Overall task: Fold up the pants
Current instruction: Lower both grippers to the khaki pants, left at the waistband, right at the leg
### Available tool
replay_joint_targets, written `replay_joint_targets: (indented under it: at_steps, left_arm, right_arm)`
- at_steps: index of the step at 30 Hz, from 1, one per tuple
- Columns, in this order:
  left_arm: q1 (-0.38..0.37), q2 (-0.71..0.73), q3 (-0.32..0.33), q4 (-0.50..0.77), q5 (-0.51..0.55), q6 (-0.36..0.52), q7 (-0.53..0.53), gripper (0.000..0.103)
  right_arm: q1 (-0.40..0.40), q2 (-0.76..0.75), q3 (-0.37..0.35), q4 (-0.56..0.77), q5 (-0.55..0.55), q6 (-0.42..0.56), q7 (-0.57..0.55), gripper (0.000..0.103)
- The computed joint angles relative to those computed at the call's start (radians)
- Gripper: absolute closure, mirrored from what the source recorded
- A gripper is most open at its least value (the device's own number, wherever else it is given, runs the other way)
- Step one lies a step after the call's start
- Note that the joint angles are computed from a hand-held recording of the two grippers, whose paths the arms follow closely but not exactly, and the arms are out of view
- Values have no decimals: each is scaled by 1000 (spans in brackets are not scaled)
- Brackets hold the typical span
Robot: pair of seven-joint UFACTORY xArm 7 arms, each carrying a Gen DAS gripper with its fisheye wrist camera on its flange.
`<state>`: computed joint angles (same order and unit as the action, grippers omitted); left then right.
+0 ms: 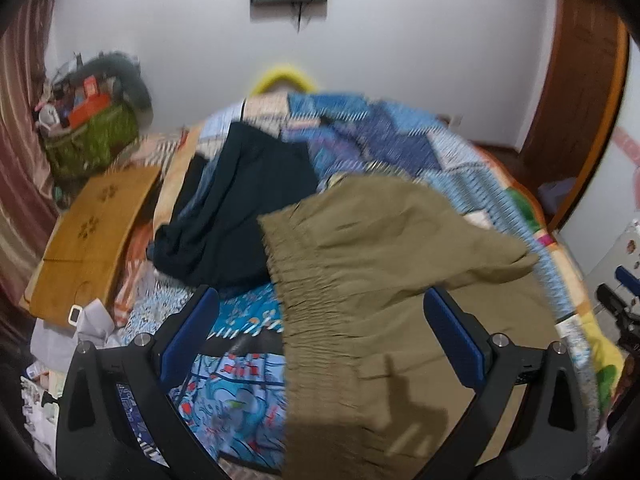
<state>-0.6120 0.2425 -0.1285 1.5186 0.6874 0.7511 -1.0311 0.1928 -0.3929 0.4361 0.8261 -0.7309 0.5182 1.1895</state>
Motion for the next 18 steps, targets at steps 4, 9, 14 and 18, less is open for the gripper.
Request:
replay_joint_targets:
  at_steps: [4,9,14,18]
  left_arm:
    - [28,68,3,46,-78,36,108,0]
    - [52,128,10,96,-195,63,248,0]
    - [74,189,14,157,-306,97,364,0]
    - [67,228,22,199,-352,127,421,0]
  right_arm:
    - [31,63,-84,-5,101,-49,-104,22]
    - [55,166,-166,16,238,-94,-256,32]
    - [82,244,-218,47,364,-91,-396,44]
    - [97,310,-243,92,443,-90,-485,50]
